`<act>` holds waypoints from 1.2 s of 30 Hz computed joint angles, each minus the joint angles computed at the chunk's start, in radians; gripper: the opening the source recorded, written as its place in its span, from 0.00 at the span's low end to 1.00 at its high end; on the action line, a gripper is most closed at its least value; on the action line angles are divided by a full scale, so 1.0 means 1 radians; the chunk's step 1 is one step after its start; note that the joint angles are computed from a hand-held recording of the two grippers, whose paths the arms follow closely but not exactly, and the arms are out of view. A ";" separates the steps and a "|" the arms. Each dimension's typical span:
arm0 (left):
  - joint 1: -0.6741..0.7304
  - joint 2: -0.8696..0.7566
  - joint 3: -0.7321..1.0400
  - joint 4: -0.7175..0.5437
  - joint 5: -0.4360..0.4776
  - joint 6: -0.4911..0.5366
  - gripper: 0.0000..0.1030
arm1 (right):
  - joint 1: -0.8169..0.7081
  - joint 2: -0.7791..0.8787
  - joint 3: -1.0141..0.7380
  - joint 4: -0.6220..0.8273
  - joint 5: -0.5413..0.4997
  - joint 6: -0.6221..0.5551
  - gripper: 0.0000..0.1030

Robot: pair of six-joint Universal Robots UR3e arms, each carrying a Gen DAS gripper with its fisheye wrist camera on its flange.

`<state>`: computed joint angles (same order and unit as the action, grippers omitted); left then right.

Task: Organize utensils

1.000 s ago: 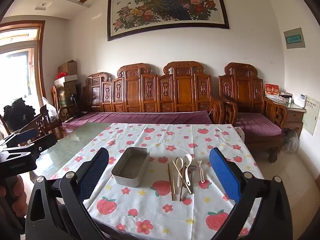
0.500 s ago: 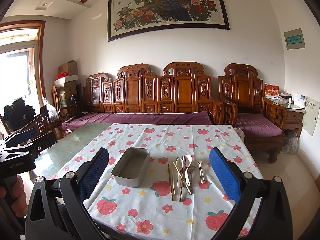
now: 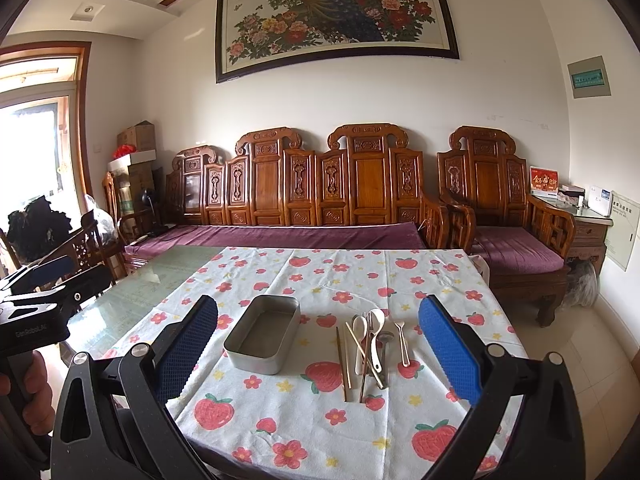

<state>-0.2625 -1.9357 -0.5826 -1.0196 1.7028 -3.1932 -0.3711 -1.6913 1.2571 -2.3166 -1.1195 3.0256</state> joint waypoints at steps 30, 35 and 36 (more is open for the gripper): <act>-0.018 -0.030 0.074 -0.040 0.011 -0.003 0.93 | 0.007 0.007 -0.024 0.013 -0.004 0.004 0.98; -0.017 -0.028 0.071 -0.039 0.011 -0.003 0.93 | 0.007 0.007 -0.026 0.016 -0.005 0.005 0.98; -0.017 -0.031 0.078 -0.043 0.010 -0.004 0.93 | 0.008 0.007 -0.028 0.018 -0.006 0.005 0.98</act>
<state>-0.2797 -1.9667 -0.5049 -1.0628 1.7129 -3.1971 -0.3630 -1.6840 1.2293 -2.2991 -1.1258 3.0301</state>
